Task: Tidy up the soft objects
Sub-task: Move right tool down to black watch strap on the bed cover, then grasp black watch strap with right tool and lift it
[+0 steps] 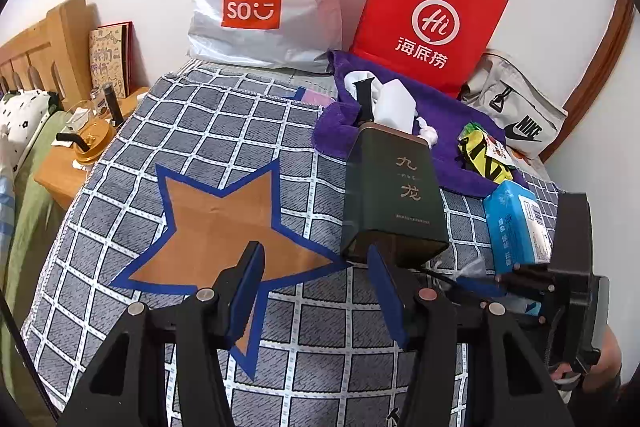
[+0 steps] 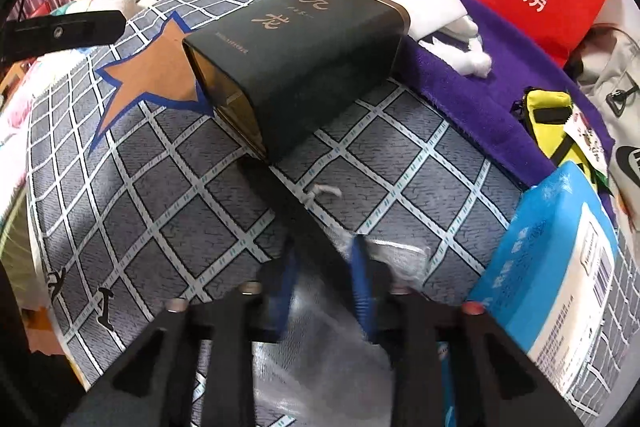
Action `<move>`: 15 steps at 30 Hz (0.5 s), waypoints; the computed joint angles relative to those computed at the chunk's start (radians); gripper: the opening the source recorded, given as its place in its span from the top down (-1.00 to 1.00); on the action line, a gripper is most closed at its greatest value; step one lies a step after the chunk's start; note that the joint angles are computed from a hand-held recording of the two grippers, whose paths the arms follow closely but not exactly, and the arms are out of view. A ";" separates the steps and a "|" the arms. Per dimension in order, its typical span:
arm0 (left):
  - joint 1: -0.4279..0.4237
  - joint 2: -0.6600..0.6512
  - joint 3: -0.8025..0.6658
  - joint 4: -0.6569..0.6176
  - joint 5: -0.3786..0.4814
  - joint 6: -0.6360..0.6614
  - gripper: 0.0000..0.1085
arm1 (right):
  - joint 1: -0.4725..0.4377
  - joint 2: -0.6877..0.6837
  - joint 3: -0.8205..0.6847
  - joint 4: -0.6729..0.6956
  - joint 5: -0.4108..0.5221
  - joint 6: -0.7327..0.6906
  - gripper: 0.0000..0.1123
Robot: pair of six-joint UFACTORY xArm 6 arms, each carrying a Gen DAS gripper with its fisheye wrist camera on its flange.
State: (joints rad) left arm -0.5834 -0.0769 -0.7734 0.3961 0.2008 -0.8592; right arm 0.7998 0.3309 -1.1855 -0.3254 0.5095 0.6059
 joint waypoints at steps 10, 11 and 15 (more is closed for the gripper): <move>-0.008 -0.048 0.050 0.029 0.017 -0.043 0.05 | 0.060 -0.089 0.165 0.316 -0.185 -0.109 0.87; -0.010 -0.052 0.054 0.033 0.024 -0.051 0.05 | 0.070 -0.093 0.173 0.342 -0.201 -0.123 0.88; -0.024 -0.063 0.066 0.037 0.055 -0.061 0.05 | 0.086 -0.120 0.220 0.227 -0.292 0.043 0.88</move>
State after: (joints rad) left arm -0.6071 -0.1395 -0.7074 0.4334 0.2555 -0.9199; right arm 0.8863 0.2107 -0.9653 -0.0988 0.2179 0.6494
